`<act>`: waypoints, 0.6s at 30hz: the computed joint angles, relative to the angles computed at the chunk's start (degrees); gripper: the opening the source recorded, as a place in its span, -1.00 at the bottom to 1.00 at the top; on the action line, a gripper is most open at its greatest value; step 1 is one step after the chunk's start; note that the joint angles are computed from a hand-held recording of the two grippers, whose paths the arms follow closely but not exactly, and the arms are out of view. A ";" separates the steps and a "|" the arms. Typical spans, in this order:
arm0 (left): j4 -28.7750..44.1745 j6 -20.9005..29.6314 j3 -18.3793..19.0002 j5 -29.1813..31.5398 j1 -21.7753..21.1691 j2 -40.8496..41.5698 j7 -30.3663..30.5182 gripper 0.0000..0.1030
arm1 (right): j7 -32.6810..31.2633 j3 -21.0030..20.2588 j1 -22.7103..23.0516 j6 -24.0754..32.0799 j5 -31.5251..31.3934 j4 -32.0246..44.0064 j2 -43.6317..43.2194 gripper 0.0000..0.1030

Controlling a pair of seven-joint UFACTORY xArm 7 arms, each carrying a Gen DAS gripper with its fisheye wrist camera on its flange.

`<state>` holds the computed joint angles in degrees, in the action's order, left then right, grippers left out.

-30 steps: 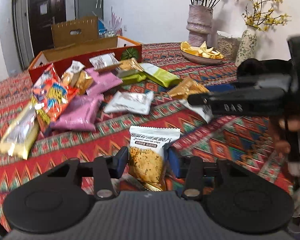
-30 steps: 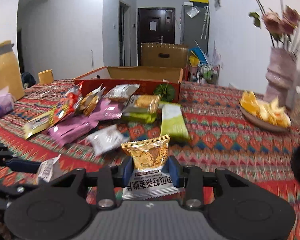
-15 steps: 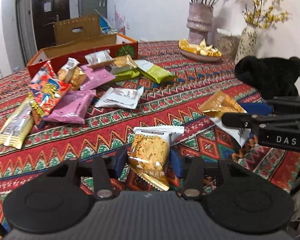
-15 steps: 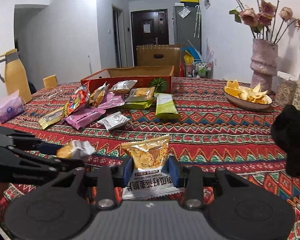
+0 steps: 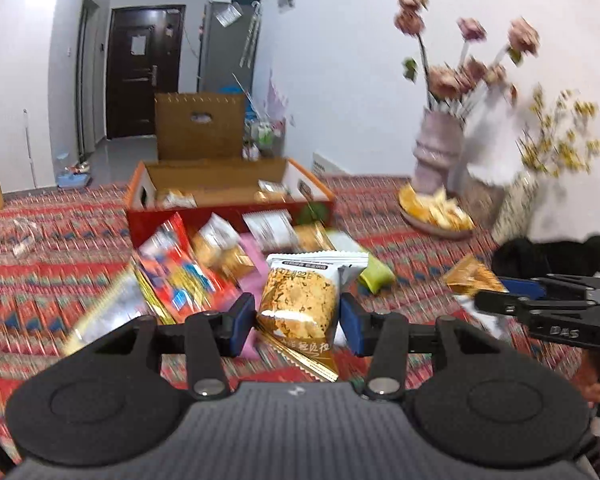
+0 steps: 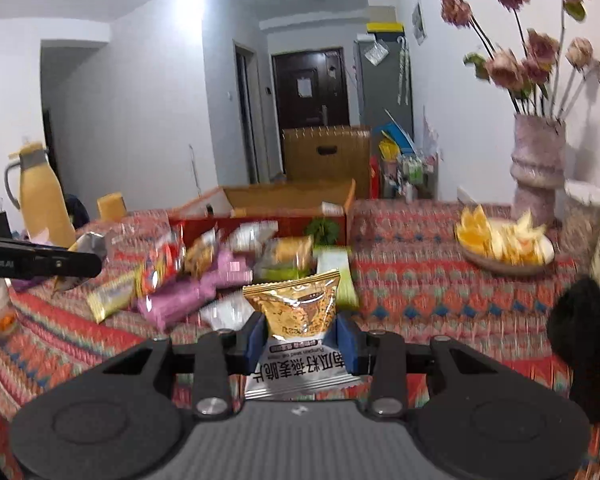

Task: Organize snacks
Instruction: 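Carry both held packets over the open cardboard box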

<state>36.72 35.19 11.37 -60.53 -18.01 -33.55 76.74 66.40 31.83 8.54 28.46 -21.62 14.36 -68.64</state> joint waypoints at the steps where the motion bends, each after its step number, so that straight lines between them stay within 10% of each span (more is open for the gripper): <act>1: 2.25 -0.16 0.48 -0.70 -0.55 2.10 0.60 -0.10 | -1.71 -1.70 -1.52 -1.90 -1.25 0.63 0.66 -0.26; 9: 27.73 -4.81 -3.64 -5.71 1.42 25.56 -1.47 -0.09 | -16.72 -13.52 -14.10 -21.47 -2.93 10.86 19.33 -0.26; 18: 67.11 -6.71 -7.29 15.71 2.25 58.76 -30.26 -0.09 | -29.55 -17.40 -19.24 -30.54 2.83 38.53 56.24 -0.26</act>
